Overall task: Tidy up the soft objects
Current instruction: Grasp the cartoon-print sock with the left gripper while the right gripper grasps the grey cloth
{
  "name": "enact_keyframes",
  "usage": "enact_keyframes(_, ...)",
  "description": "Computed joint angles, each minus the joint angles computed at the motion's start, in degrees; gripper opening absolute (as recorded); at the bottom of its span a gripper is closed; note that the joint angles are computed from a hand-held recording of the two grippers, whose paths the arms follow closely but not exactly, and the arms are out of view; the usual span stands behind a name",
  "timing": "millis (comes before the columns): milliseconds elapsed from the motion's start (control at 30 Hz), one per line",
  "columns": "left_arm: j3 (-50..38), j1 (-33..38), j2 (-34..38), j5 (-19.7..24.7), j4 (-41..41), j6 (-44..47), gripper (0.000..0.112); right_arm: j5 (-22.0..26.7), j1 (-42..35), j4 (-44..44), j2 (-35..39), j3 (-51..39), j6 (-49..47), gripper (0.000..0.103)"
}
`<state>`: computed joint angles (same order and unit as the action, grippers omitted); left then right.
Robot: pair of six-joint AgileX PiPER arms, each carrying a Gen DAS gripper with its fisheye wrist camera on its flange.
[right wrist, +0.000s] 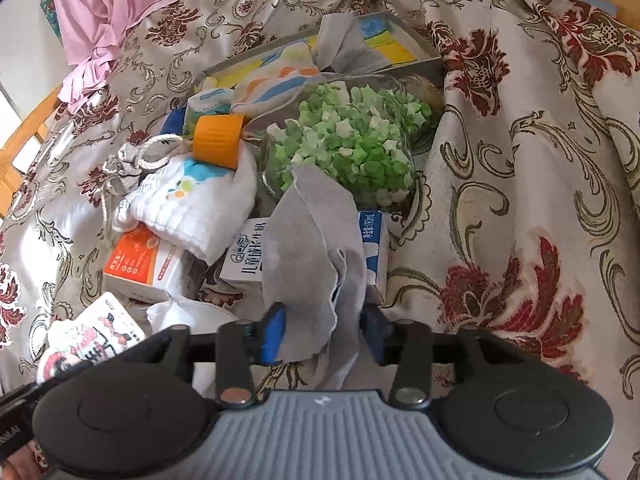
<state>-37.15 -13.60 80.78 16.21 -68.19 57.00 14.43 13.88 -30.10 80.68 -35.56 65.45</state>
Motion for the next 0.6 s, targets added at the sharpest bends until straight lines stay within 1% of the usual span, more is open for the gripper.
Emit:
enact_keyframes(67, 0.4, -0.2, -0.3, -1.1, -2.3, 1.8, 0.026, -0.1, 0.0, -0.8, 1.1, -0.4, 0.7, 0.058)
enact_keyframes(133, 0.2, -0.3, 0.0, -1.4, -2.3, 1.8, 0.026, 0.0, 0.3, -1.3, 2.3, -0.9, 1.2, 0.061)
enact_keyframes(200, -0.2, -0.4, 0.8, -1.3, -2.0, 1.0, 0.026, -0.6, 0.7, -3.2, 3.1, -1.1, 2.9, 0.062)
enact_keyframes(300, -0.8, -0.6, 2.1, -0.9, -2.0, 0.7, 0.027, -1.3, 2.0, -10.0, 3.8, -1.1, 8.6, 0.062)
enact_keyframes(333, -1.3, -0.4, 2.8, -0.1, -1.5, 0.2, 0.027, -1.3, 2.5, -12.1, 3.8, -1.1, 10.1, 0.062)
enact_keyframes(400, -1.6, 0.0, 3.8, 1.1, -2.2, 0.6, 0.027, -0.7, 3.7, -15.4, 4.0, -1.4, 12.2, 0.057)
enact_keyframes(467, -1.9, 0.0, 4.3, 1.2, -2.3, 0.8, 0.027, 1.1, 4.9, -17.7, 4.3, -1.9, 13.7, 0.036)
enact_keyframes(500, -1.8, -0.3, 4.3, 0.8, -2.8, 1.3, 0.027, 1.9, 5.3, -18.5, 4.4, -2.1, 14.2, 0.033)
enact_keyframes(567, -1.7, -0.6, 4.2, 0.4, -2.7, 1.7, 0.027, 2.4, 5.4, -19.5, 3.9, -1.9, 15.3, 0.023)
enact_keyframes(600, -1.5, -0.8, 4.0, -0.1, -3.0, 2.1, 0.026, 2.4, 5.4, -19.7, 3.6, -1.7, 15.6, 0.020)
